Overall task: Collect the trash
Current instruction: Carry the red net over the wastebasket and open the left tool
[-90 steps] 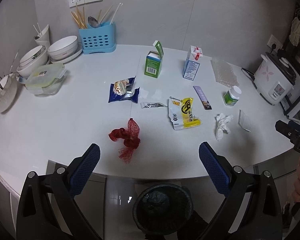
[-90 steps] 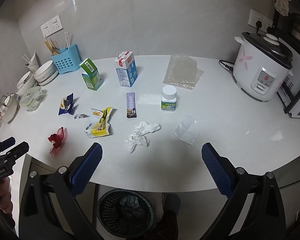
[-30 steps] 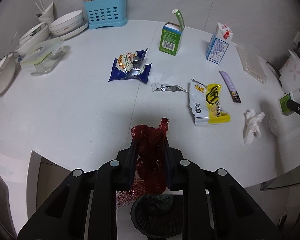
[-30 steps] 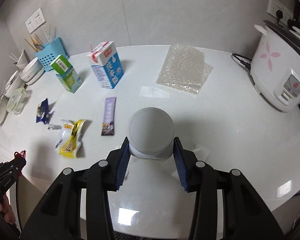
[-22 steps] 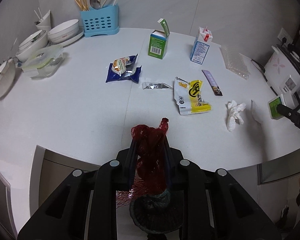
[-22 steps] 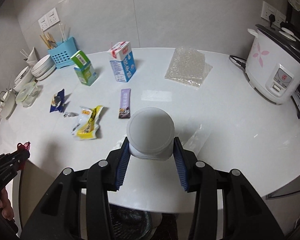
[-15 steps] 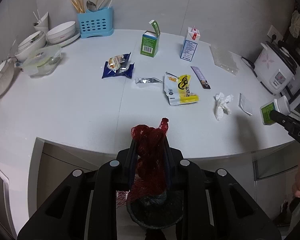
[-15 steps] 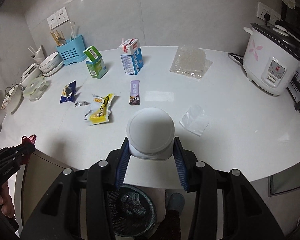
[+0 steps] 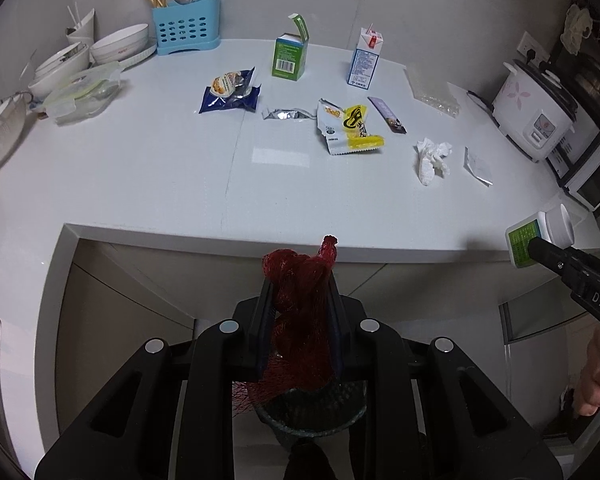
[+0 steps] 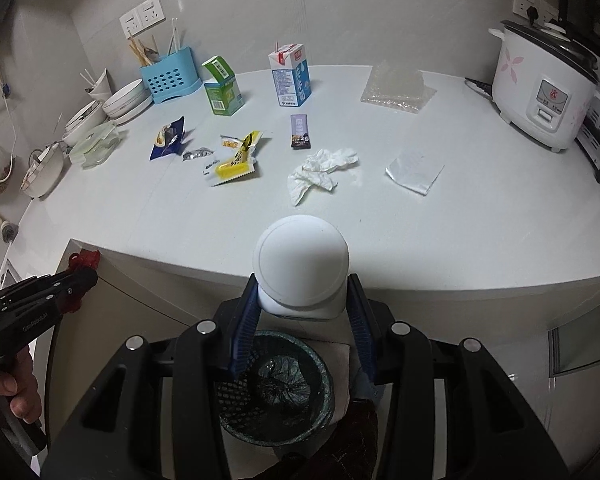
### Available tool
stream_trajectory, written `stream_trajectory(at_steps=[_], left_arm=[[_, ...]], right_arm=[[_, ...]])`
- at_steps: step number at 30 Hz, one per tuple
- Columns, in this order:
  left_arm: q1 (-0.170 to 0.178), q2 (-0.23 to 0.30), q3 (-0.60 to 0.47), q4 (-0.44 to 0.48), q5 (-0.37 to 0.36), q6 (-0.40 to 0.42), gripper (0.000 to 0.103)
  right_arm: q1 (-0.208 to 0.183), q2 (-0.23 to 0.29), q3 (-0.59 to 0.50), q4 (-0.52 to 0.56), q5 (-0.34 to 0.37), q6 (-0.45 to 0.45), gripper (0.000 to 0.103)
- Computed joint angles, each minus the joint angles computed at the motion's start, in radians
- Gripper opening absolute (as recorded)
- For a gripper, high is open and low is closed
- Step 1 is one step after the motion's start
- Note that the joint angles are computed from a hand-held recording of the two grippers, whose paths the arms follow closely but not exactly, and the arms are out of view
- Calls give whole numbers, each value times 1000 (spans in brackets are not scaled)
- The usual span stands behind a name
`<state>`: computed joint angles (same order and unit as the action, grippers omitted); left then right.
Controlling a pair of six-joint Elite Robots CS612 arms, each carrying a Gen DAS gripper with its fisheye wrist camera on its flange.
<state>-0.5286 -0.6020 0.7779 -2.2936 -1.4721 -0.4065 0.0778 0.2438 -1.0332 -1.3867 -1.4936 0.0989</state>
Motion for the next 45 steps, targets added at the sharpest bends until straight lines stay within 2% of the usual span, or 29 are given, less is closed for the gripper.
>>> stream_trajectory(at_steps=[7,16,26,39,45], left_arm=[[-3,-8,79,-50,-40,-7,22],[-12,7,134,-52,-95,-3,22],[-12,55,116,-20,-138,-9,22],[-17,111,51,42,-154,22,22],[-20,125,37,39,-159,41,30]], right_arm=[[14,49,-60,61,-1,-12,40],[29,103,-88,111,2,-33,40],[36,137,-100,162,-17,-38,40],[31,148,-108,184,-37,-6,40],[28,145,-101,178,-42,1,40]])
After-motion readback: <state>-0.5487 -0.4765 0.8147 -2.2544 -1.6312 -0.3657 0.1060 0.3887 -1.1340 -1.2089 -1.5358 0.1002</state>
